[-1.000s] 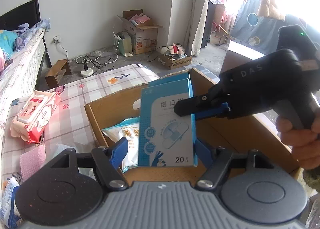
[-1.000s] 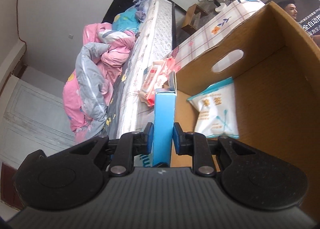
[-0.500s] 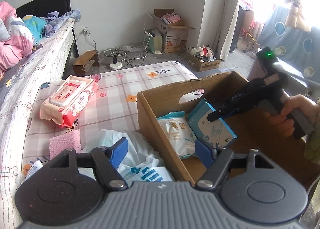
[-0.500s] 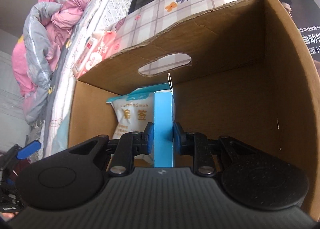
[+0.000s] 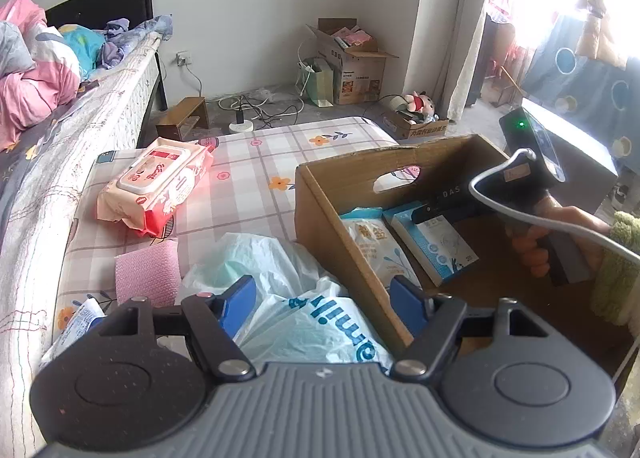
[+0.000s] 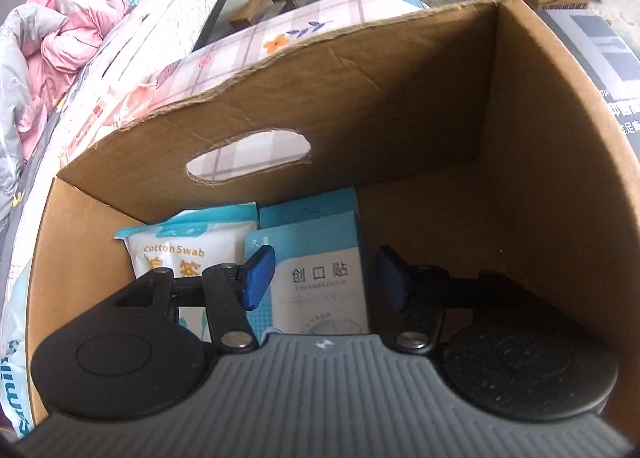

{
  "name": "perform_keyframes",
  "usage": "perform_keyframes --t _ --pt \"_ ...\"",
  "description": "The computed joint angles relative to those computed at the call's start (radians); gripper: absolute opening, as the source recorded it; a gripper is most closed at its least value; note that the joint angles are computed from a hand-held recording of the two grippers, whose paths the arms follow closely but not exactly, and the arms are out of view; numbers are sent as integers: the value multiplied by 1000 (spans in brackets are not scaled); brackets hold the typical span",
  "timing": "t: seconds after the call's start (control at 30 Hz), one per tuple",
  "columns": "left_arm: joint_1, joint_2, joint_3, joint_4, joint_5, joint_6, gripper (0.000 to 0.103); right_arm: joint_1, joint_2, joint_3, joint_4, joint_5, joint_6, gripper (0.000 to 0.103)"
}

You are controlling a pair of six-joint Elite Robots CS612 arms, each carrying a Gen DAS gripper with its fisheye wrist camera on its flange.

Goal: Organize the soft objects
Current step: 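Carry the bandage box with the right gripper into the cardboard box and release, then move the right gripper back to the pink sponge and grasp it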

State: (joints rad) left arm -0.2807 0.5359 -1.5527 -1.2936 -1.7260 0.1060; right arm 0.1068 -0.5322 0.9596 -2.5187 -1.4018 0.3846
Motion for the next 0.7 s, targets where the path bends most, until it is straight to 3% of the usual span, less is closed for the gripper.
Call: perform_keyframes --t 0.13,0.47,0.7 --pt "11 11 -27 4 2 -18 80 4 -21 33 -55 -2 47 56" --pt "41 58 -130 37 47 -58 86 2 -178 269 -285 104 139 62" --pt "78 91 -195 49 100 -80 86 35 -227 307 -318 145 148 62"
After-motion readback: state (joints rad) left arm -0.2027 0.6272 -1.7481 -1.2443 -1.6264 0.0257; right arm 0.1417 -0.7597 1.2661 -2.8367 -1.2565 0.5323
